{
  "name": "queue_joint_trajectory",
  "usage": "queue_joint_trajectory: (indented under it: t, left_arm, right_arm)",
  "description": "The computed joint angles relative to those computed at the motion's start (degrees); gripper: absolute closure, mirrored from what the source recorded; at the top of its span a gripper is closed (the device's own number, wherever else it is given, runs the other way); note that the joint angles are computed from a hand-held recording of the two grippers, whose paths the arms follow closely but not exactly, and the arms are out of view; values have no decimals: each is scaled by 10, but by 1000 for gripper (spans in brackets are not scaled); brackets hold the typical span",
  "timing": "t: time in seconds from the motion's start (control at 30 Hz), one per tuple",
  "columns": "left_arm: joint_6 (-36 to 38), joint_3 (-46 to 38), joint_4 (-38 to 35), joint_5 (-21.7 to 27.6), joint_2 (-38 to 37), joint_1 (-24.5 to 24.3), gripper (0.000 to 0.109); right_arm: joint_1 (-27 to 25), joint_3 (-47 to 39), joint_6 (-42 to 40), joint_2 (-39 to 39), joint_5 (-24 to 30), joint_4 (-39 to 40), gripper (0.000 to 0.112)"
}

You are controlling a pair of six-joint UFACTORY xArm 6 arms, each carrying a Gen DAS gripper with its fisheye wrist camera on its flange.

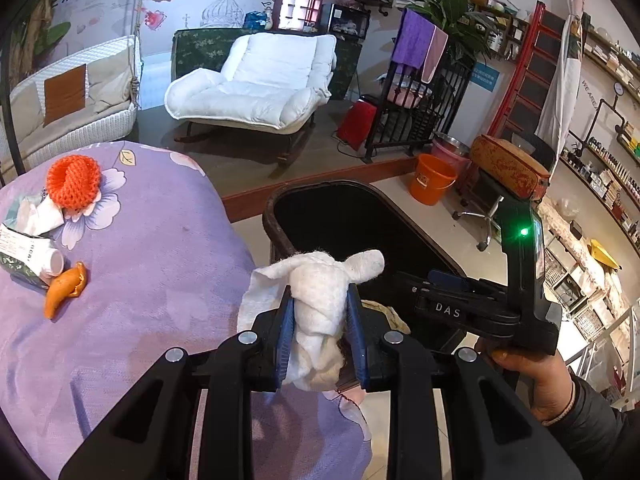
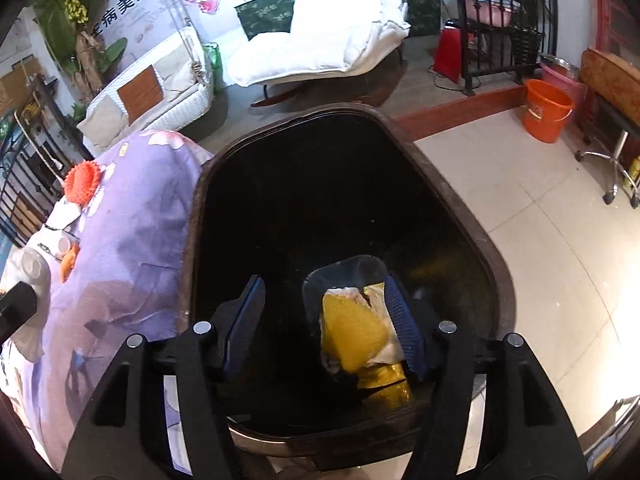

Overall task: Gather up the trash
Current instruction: 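Release the yellow foam net into the black bin with right tool, then lower the white tissue into the black bin and open the left tool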

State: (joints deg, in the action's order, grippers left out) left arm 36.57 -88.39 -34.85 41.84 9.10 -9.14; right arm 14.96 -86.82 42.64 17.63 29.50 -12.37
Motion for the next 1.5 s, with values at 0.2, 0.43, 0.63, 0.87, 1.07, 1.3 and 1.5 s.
queue_joint_trajectory:
  t: [0.2, 0.43, 0.63, 0.87, 1.07, 1.3, 1.5]
  left_arm:
    - [0, -19, 1, 14, 17, -10, 83]
    - [-2, -58, -1, 46, 49, -26, 83]
    - [-4, -84, 10, 64, 74, -45, 83]
    - [-2, -119, 24, 87, 106, -63, 83]
    - [-10, -150, 47, 99, 134, -78, 76]
    - [-7, -136, 44, 68, 134, -82, 25]
    - [-7, -125, 40, 66, 123, -76, 21]
  right_arm:
    - [-5, 24, 38, -26, -16, -45, 46]
    - [-15, 42, 92, -57, -18, -116, 40]
    - [-31, 64, 126, -84, -15, -164, 39]
    - [-47, 84, 151, -103, -12, -181, 38]
    - [-55, 95, 161, -111, -8, -186, 36]
    - [-66, 97, 175, -114, -5, -194, 28]
    - [-64, 91, 173, -108, -1, -188, 27]
